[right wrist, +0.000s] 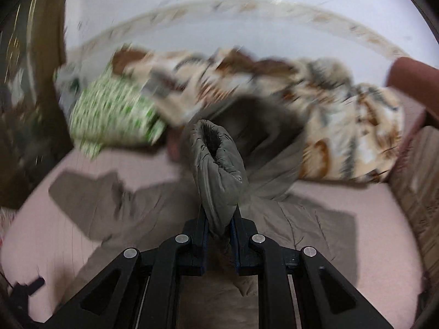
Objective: Fold large clothes
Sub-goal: 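Lay the held sleeve across the jacket body and open the right tool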
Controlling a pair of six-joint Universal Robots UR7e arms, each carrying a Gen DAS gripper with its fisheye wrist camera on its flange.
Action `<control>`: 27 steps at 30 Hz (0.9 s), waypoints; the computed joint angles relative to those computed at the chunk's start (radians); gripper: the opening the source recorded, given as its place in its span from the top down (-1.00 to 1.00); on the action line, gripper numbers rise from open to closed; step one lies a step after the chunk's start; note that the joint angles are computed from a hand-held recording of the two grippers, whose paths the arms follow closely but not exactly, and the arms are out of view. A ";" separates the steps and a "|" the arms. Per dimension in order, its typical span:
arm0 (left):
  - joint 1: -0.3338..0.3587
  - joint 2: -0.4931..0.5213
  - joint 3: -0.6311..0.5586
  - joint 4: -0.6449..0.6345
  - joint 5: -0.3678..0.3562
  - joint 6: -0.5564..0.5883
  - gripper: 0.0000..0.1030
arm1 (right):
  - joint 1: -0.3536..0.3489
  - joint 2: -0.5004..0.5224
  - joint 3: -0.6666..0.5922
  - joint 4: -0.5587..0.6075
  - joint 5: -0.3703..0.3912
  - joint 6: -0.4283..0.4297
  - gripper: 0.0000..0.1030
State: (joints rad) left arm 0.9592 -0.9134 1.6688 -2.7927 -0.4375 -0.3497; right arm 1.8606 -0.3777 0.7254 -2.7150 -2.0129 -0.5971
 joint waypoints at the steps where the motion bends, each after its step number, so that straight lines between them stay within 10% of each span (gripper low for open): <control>1: 0.001 -0.003 0.001 0.007 0.003 -0.008 -1.00 | 0.002 0.020 -0.006 0.010 -0.009 -0.004 0.72; 10: 0.015 -0.013 -0.006 0.072 -0.008 -0.071 -1.00 | -0.009 0.179 -0.085 0.065 -0.090 -0.045 0.70; 14: 0.017 -0.010 -0.011 0.072 -0.008 -0.075 -1.00 | -0.016 0.196 -0.122 0.244 -0.099 -0.006 0.40; 22: 0.019 -0.007 -0.018 0.085 -0.019 -0.090 -1.00 | -0.039 -0.033 0.125 0.209 0.179 0.078 -0.25; 27: 0.016 0.009 -0.032 0.087 -0.019 -0.072 -1.00 | -0.081 -0.082 0.113 0.148 0.184 0.151 -0.29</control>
